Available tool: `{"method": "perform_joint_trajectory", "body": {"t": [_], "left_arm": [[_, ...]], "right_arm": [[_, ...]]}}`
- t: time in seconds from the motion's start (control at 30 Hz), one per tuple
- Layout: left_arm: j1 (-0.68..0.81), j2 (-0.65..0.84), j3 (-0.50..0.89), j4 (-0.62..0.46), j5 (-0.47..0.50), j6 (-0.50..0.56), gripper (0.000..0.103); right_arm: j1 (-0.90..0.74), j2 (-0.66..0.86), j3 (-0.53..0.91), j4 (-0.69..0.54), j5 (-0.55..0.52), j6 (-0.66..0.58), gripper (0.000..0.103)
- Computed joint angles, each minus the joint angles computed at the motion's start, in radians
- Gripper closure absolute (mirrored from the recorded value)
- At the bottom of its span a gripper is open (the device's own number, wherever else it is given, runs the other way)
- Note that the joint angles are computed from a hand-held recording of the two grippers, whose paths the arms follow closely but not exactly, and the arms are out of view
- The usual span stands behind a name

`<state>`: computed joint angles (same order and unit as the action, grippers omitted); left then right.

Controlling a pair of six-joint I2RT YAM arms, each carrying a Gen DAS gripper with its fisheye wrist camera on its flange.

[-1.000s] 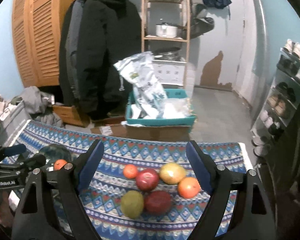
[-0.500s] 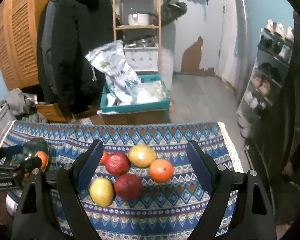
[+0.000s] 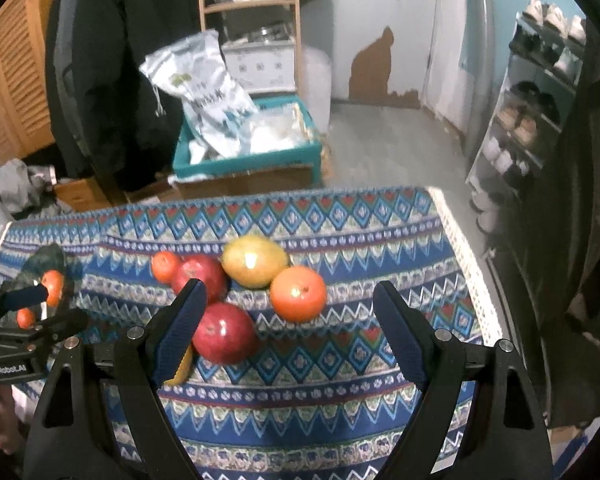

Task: Organize fruits
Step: 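Grasp the large green pear with the left tool while the right tool grasps a red apple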

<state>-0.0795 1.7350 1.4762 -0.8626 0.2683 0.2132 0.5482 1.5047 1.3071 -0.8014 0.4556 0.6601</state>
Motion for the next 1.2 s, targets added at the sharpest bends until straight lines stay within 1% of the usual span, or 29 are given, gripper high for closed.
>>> {"method": "perform_joint_trajectory", "body": {"t": [0.13, 0.4, 0.83, 1.0, 1.1, 1.13, 1.17, 1.2], "left_arm": [[-0.041, 0.035, -0.012, 0.000, -0.030, -0.002, 0.012], [-0.092, 0.075, -0.052, 0.044, -0.094, 0.008, 0.012], [-0.137, 0.200, -0.047, 0.065, -0.126, -0.004, 0.013], [-0.138, 0.236, -0.030, 0.067, -0.114, -0.011, 0.013], [-0.134, 0.253, -0.025, 0.082, -0.085, -0.010, 0.016], [-0.132, 0.263, -0.018, 0.078, -0.073, -0.007, 0.019], [-0.130, 0.278, -0.008, 0.071, -0.052, -0.004, 0.024], [-0.127, 0.287, -0.001, 0.064, -0.032, -0.001, 0.028]], "right_arm": [[-0.020, 0.010, -0.038, 0.019, -0.044, 0.002, 0.018], [-0.060, 0.067, -0.074, 0.035, -0.121, 0.012, 0.018], [-0.088, 0.110, -0.091, 0.051, -0.153, 0.025, 0.018], [-0.089, 0.126, -0.084, 0.052, -0.157, 0.019, 0.018], [-0.089, 0.136, -0.081, 0.054, -0.161, 0.015, 0.018], [-0.088, 0.139, -0.082, 0.055, -0.164, 0.014, 0.018], [-0.088, 0.142, -0.081, 0.056, -0.165, 0.014, 0.018], [-0.088, 0.145, -0.081, 0.058, -0.167, 0.013, 0.018]]}}
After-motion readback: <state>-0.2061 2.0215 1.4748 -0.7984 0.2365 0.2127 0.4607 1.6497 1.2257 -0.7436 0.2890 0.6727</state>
